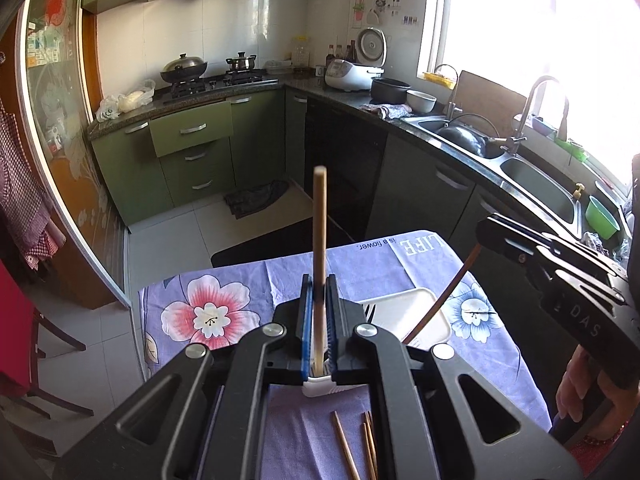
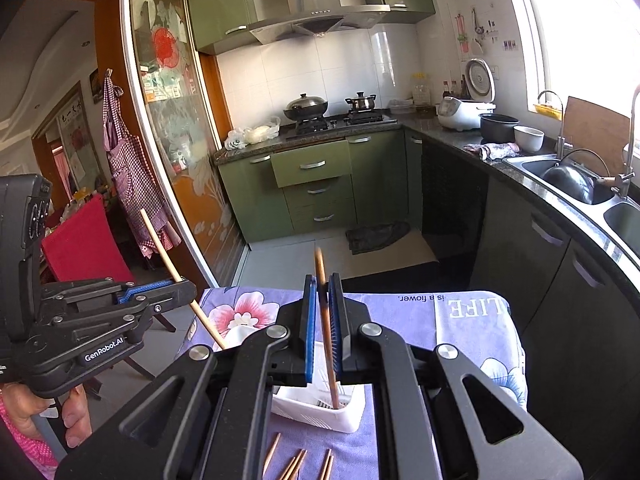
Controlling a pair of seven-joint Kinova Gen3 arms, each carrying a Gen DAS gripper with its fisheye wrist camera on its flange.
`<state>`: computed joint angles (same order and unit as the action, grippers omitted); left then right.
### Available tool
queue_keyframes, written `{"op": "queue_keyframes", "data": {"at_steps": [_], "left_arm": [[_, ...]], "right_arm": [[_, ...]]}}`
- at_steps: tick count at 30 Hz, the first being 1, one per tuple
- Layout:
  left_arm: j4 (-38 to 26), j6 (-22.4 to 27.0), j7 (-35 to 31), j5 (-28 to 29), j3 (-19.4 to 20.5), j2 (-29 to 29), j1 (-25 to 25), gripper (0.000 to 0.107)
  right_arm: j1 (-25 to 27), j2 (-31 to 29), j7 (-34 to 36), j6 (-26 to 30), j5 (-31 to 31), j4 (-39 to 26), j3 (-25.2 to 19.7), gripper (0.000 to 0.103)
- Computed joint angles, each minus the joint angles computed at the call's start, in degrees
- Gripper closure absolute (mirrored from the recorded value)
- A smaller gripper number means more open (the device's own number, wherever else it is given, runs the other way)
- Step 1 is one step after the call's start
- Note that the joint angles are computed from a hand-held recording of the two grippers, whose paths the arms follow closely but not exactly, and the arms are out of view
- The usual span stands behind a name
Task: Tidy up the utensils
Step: 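Release the chopsticks and move the left gripper onto another chopstick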
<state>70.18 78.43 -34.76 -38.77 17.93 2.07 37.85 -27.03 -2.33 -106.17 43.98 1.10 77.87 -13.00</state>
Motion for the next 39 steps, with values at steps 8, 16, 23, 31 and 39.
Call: {"op": "queue_keyframes", "data": {"at_steps": [8,16,23,31,39], "left_arm": [[2.09,0.83,0.73,0.28,1.31,-2.27,-0.32,0.086],[8.44,1.62,5.51,3.59,5.51,-6.23,-1.10,0.062],[20.97,-5.85,10.24,16.43,4.41,-5.02,-2.71,0.061],[24.32,-10.51,13.14,20.32,2.04,0.70,-1.06,0.067],[21.91,-9.25,13.61,21.60,-0.55,4.40,1.47,0.075]], "right_arm": [[0.72,-5.29,3.58,-3.43,-4.89,5.63,1.06,0.081],[2.22,-15.95,6.52,-5.26,-10.99,20.07,2.57,0.073],[4.62,-20.24,5.32,-4.14,-12.59,32.54,3.66,0.068],[3.85,-21.73,10.00,-5.07,-18.17,40.26,9.60,0.063],[4.14,-21.99,13.15,-5.06,-21.40,40.21,11.08,0.062]]}}
